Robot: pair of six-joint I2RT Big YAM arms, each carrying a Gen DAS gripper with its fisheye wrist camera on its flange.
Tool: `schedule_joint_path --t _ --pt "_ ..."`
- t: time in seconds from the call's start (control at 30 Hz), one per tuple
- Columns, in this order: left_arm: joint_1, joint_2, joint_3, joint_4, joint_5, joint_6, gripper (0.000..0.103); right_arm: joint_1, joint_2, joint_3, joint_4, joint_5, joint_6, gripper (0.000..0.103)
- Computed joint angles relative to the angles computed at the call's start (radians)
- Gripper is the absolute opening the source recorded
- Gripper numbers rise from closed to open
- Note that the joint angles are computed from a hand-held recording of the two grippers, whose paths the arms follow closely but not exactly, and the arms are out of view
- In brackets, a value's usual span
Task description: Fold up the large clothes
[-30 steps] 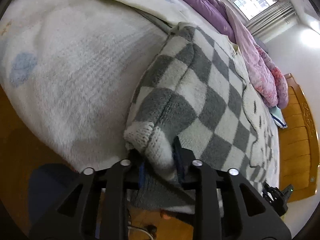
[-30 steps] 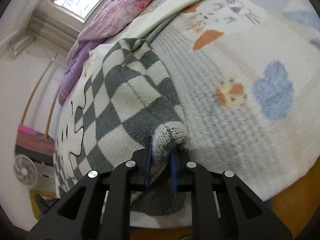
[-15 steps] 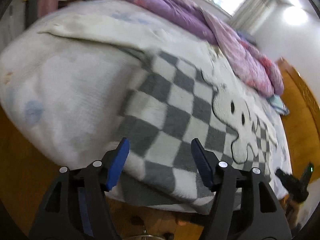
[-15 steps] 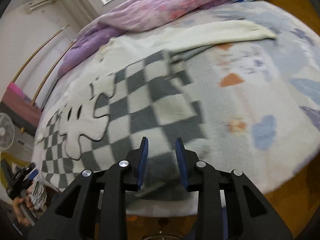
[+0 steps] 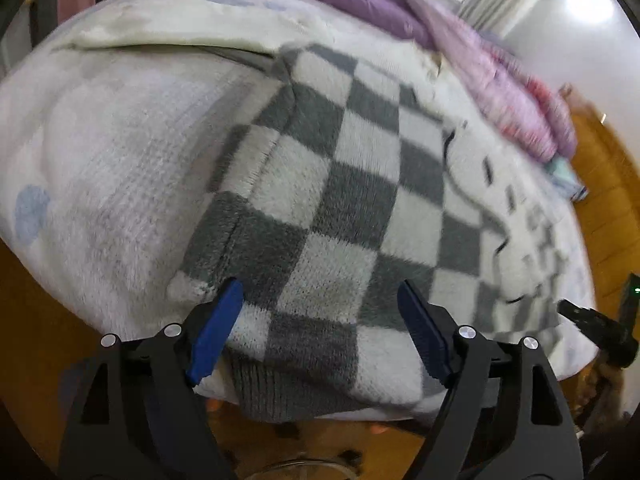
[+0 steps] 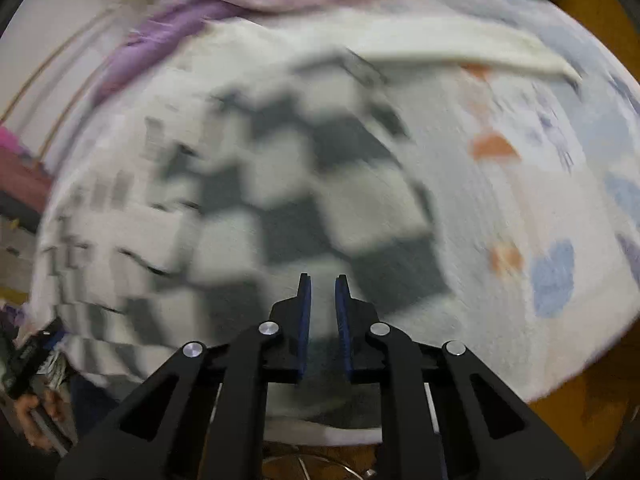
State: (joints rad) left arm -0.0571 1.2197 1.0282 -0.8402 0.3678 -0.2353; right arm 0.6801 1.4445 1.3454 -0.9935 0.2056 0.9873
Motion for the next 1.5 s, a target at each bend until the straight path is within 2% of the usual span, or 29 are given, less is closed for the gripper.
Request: schedule_joint_path --t 0.1,0.2,0.27,0.33,0.4,0.5,0.57,0.63,0.8,0.9,1.0,1.1,1.2,1.27,1.37,1.43,1.5 --pt "0.048 -0.014 -0.016 0.016 0.092 -0.045 0.080 0.002 0.130 0.184 0.017 -0.040 -0.100 0.012" --pt "0.076 -0.015 -0.022 0.034 0.150 -0.071 0.080 -0.007 0.316 0.425 -0.022 -0.107 -0.183 0.011" --pt "0.091 -0.026 -0.029 0.037 0.174 -0.067 0.080 -0.018 0.459 0.616 -0.088 -0.143 -0.200 0.008" --pt "0.100 -0.040 -0.039 0.043 0.192 -0.068 0.081 -0.034 0.550 0.738 -0.133 -0.183 -0.193 0.004" --pt "0.117 -0.045 -0.044 0.043 0.222 -0.060 0.081 -0.046 0.689 0.938 -0.265 -0.199 -0.198 0.002" --pt "0.154 -0.041 -0.052 0.051 0.298 -0.078 0.081 -0.059 0.808 1.102 -0.382 -0.202 -0.214 0.000" --pt "0.175 -0.038 -0.055 0.056 0.337 -0.093 0.081 -0.063 0.849 1.156 -0.407 -0.200 -0.222 0.000" --pt "0.189 -0.032 -0.053 0.058 0.384 -0.108 0.081 -0.066 0.843 1.135 -0.385 -0.204 -0.212 0.000" --pt "0.246 -0.034 -0.063 0.061 0.474 -0.169 0.084 -0.058 0.689 0.900 -0.272 -0.256 -0.166 0.000" --pt "0.268 -0.052 -0.073 0.063 0.441 -0.170 0.085 -0.011 0.582 0.752 -0.229 -0.264 -0.155 0.000" --pt "0.283 -0.042 -0.080 0.038 0.439 -0.160 0.085 0.028 0.509 0.636 -0.197 -0.249 -0.155 0.000" --pt "0.275 -0.029 -0.094 0.016 0.426 -0.144 0.085 0.051 0.460 0.538 -0.130 -0.225 -0.125 0.000" --pt "0.253 -0.020 -0.105 0.004 0.408 -0.130 0.085 0.051 0.446 0.473 -0.048 -0.219 -0.091 0.000" --pt "0.235 -0.020 -0.110 0.000 0.384 -0.136 0.085 0.056 0.445 0.478 -0.049 -0.209 -0.071 0.000" --pt "0.218 -0.016 -0.120 0.007 0.392 -0.145 0.085 0.080 0.414 0.450 -0.073 -0.220 -0.038 0.000" --pt "0.214 -0.011 -0.128 0.014 0.396 -0.154 0.085 0.109 0.377 0.394 -0.054 -0.200 -0.030 0.000" --pt "0.213 -0.005 -0.139 0.032 0.394 -0.175 0.085 0.123 0.339 0.309 0.009 -0.236 0.027 0.000"
